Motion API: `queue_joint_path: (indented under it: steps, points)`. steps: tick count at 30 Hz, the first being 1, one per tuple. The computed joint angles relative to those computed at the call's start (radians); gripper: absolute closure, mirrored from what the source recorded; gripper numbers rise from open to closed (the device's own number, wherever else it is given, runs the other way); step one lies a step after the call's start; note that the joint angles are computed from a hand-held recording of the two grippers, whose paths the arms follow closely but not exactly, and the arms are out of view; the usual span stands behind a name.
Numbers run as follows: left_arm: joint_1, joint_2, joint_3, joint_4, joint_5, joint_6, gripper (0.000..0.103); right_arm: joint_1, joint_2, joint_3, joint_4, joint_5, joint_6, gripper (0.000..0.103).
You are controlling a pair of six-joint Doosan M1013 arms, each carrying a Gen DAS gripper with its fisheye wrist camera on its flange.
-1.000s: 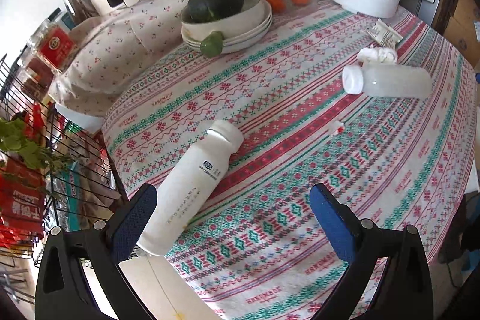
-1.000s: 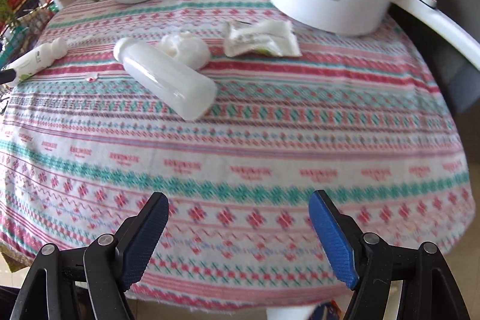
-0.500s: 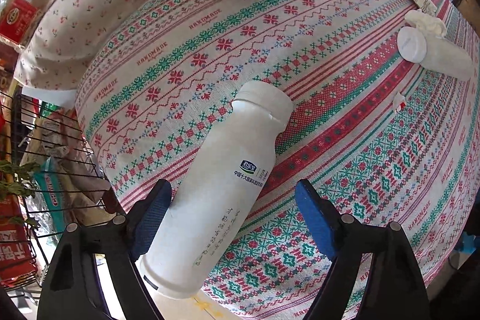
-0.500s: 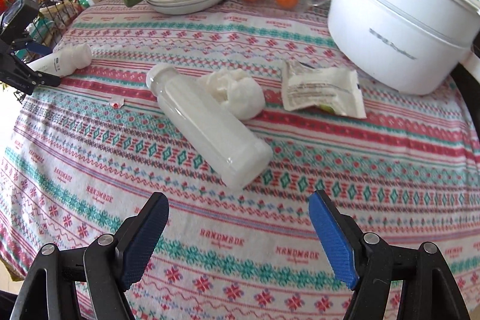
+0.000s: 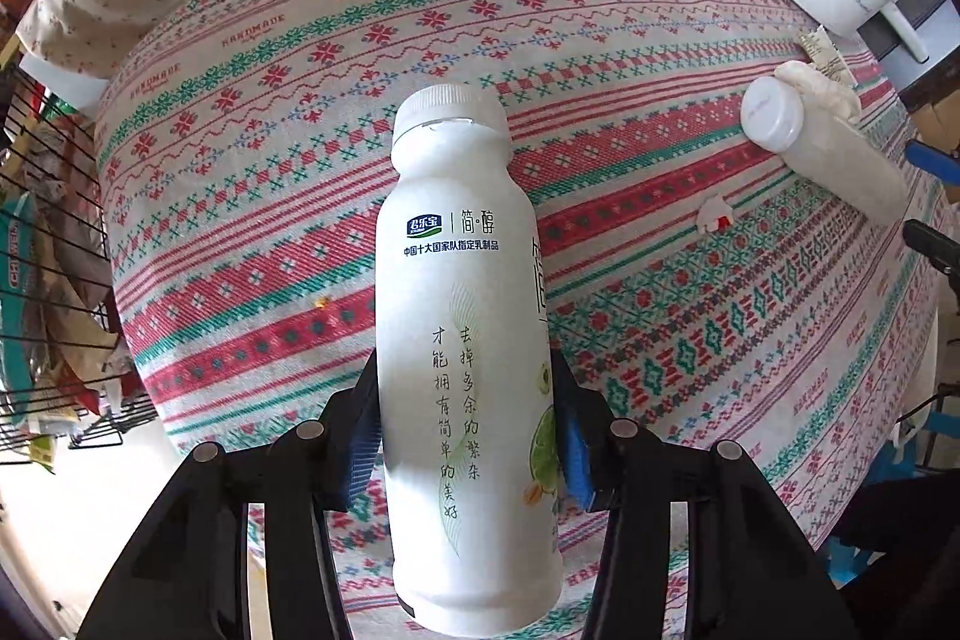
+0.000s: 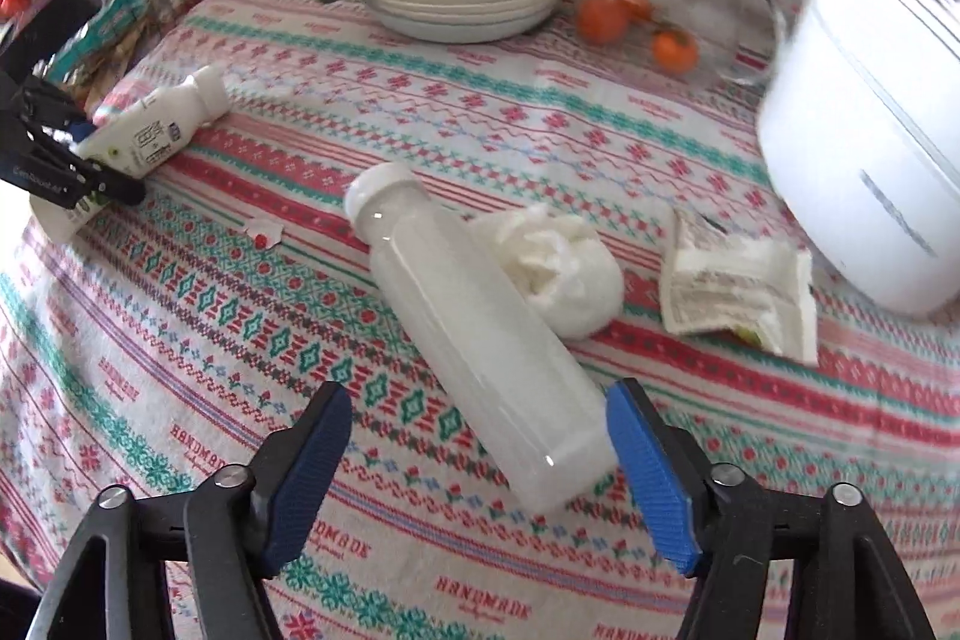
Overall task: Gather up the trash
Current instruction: 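Grasp the clear plastic bottle with the right gripper while the left gripper holds the white bottle, then lift the clear bottle with the right gripper while the left gripper holds the white bottle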
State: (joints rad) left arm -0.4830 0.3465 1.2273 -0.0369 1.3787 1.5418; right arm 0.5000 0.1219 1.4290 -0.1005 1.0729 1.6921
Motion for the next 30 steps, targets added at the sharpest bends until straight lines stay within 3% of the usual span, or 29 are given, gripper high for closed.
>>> queue_joint_path:
  steps: [3,4,9,13,16,21,22,23,24,28,30]
  points:
    - [-0.012,-0.043,0.065,-0.042,-0.077,-0.065,0.051,0.019,0.045,-0.036,-0.034,0.061,-0.030,0.047]
    - [-0.015,-0.061,0.094,-0.068,-0.107,-0.091,0.051,0.035,0.049,-0.032,-0.099,0.046,-0.015,0.050]
    - [-0.046,-0.130,0.200,-0.116,-0.234,-0.227,0.052,0.075,0.079,-0.045,-0.264,0.077,0.022,0.050]
    - [-0.094,-0.145,0.196,-0.059,-0.207,-0.289,0.052,0.093,0.106,-0.060,-0.335,0.134,0.029,0.047]
    - [-0.117,-0.162,0.187,-0.013,-0.202,-0.318,0.052,0.102,0.108,-0.054,-0.374,0.134,0.066,0.046]
    - [-0.146,-0.198,0.188,0.021,-0.212,-0.337,0.052,0.095,0.080,-0.054,-0.271,0.176,0.147,0.052]
    - [-0.152,-0.206,0.189,0.026,-0.215,-0.343,0.052,0.095,0.067,-0.046,-0.259,0.171,0.158,0.061]
    - [-0.159,-0.211,0.188,0.028,-0.217,-0.348,0.052,0.096,0.048,-0.037,-0.255,0.152,0.183,0.086]
    - [-0.165,-0.214,0.186,0.027,-0.218,-0.353,0.052,0.085,0.037,-0.040,-0.212,0.162,0.200,0.101]
    - [-0.183,-0.231,0.190,0.003,-0.228,-0.398,0.052,0.063,0.006,-0.025,-0.126,0.241,0.224,0.103]
    - [-0.199,-0.241,0.192,0.021,-0.229,-0.448,0.052,0.047,-0.018,0.000,-0.083,0.235,0.238,0.103]
